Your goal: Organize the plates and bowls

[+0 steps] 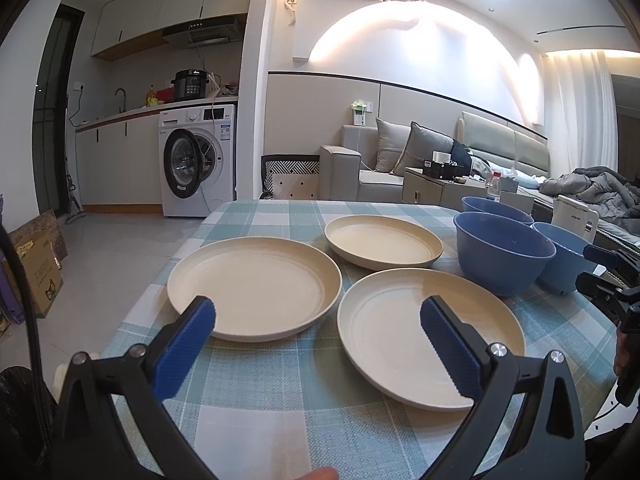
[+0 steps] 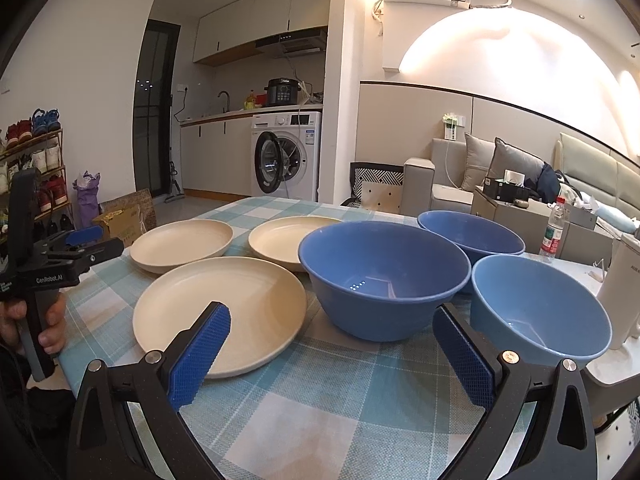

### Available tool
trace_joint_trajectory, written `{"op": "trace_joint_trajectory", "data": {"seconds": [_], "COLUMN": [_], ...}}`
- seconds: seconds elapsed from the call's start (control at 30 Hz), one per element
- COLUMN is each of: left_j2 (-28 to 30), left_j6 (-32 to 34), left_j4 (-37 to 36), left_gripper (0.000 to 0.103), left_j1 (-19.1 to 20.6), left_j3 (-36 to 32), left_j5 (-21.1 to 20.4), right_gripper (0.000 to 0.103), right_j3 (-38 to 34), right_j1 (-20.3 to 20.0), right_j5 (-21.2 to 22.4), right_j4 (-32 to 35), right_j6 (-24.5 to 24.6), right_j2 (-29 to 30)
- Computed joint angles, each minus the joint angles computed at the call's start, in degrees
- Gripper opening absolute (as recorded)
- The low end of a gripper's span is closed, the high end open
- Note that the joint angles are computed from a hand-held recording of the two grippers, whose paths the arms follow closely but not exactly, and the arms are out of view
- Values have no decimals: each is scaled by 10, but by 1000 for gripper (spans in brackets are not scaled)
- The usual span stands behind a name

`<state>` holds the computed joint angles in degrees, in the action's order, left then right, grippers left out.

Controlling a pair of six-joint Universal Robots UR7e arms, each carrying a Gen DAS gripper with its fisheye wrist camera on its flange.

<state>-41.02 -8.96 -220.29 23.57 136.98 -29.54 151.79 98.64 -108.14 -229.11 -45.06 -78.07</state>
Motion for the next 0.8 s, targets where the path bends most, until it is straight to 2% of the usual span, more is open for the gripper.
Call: {"op": "trace_joint_trajectory", "data": {"seconds": [0.1,0.2,0.33,0.4,0.53,0.8], "left_j2": [-12,-21,-35,-43,-63,-99], "left_j6": [-10,-19,-31,-31,-28,-77], "left_j4": [12,30,51,62,78,141], "left_gripper": [103,103,103,103,103,103], "left_j1": [-2,-9,-17,-15,-8,1], "left_j3": [3,3,6,4,7,4], "left_j5": [-14,-4,7,12,-10,7], "right_gripper": [103,103,103,103,103,103], "right_j3": [-10,-24,-44,-52,-70,-109], "right_j1": [19,39,53,64,89,117], "right_j5": [-13,-30,-31,-38,-57,-71], "right_j4": [24,49,106,105,99,112], "right_j6": [9,23,61,61,47,57], "right_j2": [-6,-11,-31,-26,-6,28]}}
